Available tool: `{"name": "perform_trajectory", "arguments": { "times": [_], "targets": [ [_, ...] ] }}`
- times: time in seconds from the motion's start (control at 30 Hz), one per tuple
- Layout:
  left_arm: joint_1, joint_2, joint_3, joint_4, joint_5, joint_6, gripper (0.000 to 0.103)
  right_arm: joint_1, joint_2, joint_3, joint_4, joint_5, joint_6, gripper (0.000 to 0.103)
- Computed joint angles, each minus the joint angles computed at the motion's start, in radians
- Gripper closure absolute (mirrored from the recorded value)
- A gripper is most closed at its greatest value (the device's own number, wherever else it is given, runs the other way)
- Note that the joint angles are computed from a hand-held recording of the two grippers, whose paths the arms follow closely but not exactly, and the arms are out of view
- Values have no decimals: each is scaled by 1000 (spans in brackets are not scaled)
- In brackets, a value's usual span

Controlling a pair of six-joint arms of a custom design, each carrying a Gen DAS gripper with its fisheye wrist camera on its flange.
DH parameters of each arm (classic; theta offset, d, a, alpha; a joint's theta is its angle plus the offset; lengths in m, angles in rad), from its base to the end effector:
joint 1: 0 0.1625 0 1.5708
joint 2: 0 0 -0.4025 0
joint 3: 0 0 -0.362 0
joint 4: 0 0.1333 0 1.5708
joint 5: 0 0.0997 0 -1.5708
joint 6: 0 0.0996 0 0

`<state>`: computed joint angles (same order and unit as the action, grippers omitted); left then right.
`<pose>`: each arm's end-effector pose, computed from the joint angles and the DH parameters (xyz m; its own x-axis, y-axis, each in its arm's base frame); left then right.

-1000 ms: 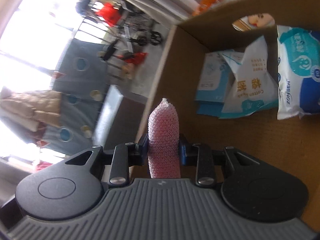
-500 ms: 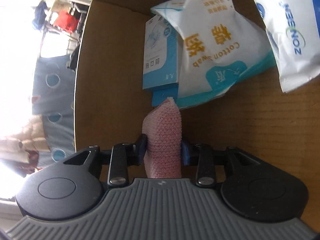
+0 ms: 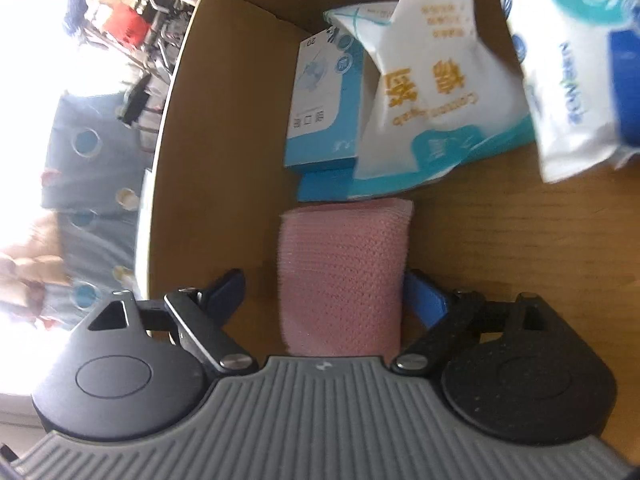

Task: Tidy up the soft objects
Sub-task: 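Open the right gripper to drop the pink sponge in the box, then move the right gripper to the pink plush pig and grasp it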

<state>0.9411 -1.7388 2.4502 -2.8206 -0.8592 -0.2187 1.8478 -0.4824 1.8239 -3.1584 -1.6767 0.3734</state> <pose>-0.0347 -0.3845 0.3093 -0.8997 0.0206 -0.4361 0.3180 0.7154 -0.6222 0.2711 -0.5048 -0.0751 -0.9939 0.1102 0.0066 0.1045 0.9588 -0.2642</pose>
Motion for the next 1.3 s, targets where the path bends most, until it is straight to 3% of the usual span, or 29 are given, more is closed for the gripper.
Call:
{"name": "perform_trajectory", "arguments": {
  "times": [0.13, 0.2, 0.27, 0.33, 0.37, 0.6, 0.7, 0.77, 0.9, 1.13, 1.3],
  "targets": [
    [-8, -9, 7, -1, 2, 1, 21, 5, -24, 26, 38, -10, 5, 17],
    [-11, -14, 11, -1, 5, -1, 21, 5, -23, 20, 63, -13, -17, 22],
    [-14, -18, 14, 0, 11, -4, 20, 5, -23, 17, 91, -11, -43, 53],
    [-17, -23, 14, 8, 17, -14, 21, 3, -19, 14, 97, -9, -49, 66],
    [-18, -24, 13, 11, 19, -16, 21, 3, -12, 7, 93, -13, -54, 68],
    [-54, -41, 32, 25, 39, -37, 20, 27, 33, -48, 35, -68, -77, 65],
    [-79, -50, 44, 34, 46, -42, 20, 17, 19, -30, 28, -44, -79, 54],
    [-97, -55, 55, 30, 51, -36, 20, 17, -3, -1, 13, -42, -86, 38],
    [-139, -64, 75, 13, 57, -29, 18, 43, -52, 61, -60, -49, -108, 33],
    [-233, -60, 105, -12, 71, -46, 17, 39, -211, 277, -301, 112, -188, 28],
    [-322, -20, 128, -63, 71, -52, 16, -16, -407, 507, -441, 226, -241, 27]
  ]
}}
